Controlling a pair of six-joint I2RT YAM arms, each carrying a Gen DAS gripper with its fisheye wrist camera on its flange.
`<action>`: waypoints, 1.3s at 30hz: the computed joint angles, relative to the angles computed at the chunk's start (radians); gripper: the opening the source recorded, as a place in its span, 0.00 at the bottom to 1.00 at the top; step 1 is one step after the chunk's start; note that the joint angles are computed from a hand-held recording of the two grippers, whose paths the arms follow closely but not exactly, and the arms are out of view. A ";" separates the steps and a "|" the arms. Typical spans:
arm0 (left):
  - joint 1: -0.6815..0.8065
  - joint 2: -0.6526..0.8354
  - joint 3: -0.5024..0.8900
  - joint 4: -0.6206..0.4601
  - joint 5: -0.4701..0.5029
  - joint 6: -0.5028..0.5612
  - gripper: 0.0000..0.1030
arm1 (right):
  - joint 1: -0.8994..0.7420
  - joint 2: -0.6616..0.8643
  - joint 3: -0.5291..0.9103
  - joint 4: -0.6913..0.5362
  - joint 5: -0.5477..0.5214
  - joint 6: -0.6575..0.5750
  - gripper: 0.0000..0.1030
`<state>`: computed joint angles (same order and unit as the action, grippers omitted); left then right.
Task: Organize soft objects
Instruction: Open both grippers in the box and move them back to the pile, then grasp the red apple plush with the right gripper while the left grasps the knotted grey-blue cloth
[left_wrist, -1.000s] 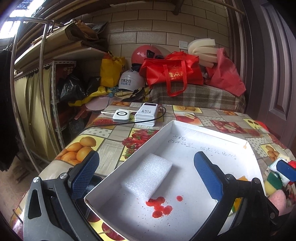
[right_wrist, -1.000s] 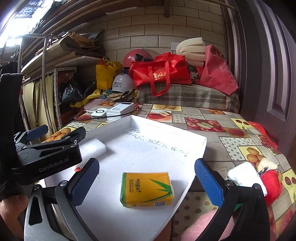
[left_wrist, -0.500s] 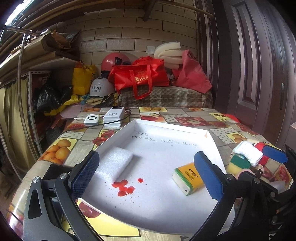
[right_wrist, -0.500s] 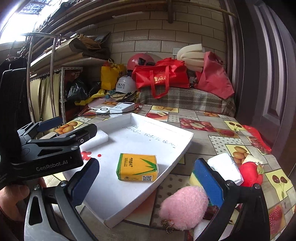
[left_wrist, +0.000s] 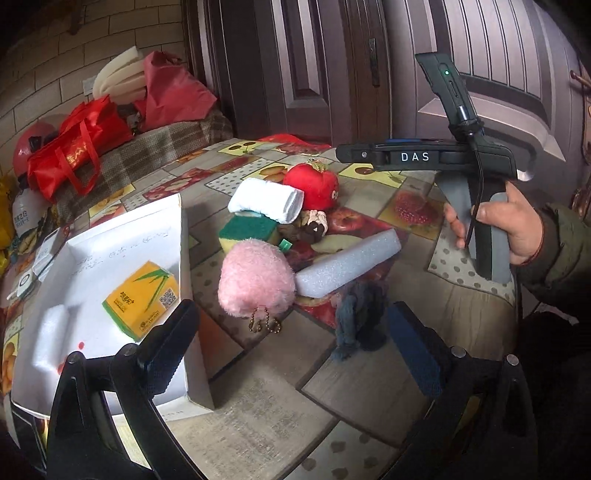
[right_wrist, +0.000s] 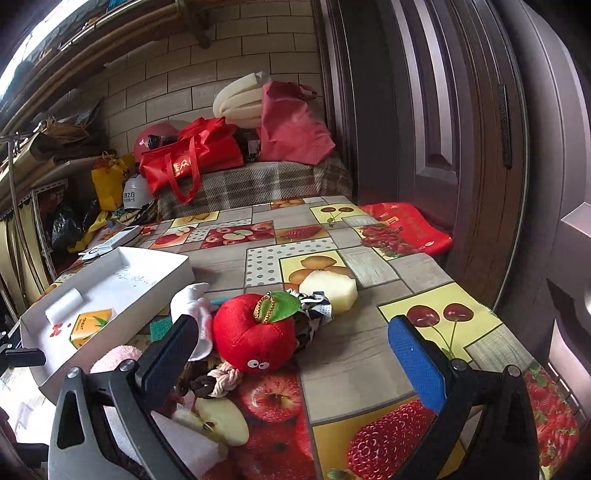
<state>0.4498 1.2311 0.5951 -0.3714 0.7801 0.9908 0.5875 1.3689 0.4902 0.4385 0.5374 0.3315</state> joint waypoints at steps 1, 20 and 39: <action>-0.046 -0.003 0.000 -0.015 -0.034 0.001 0.91 | -0.032 0.003 0.004 -0.015 -0.052 -0.011 0.99; -0.334 0.206 0.087 0.091 -0.266 -0.237 0.26 | -0.136 0.267 0.274 -0.222 -0.298 0.035 0.52; 0.150 0.039 -0.083 0.527 0.037 -0.440 0.27 | 0.080 -0.115 -0.138 0.160 0.030 0.117 0.53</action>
<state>0.5995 1.2705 0.5123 0.1559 0.8171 0.5505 0.6674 1.2539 0.3518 0.5987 0.5671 0.4481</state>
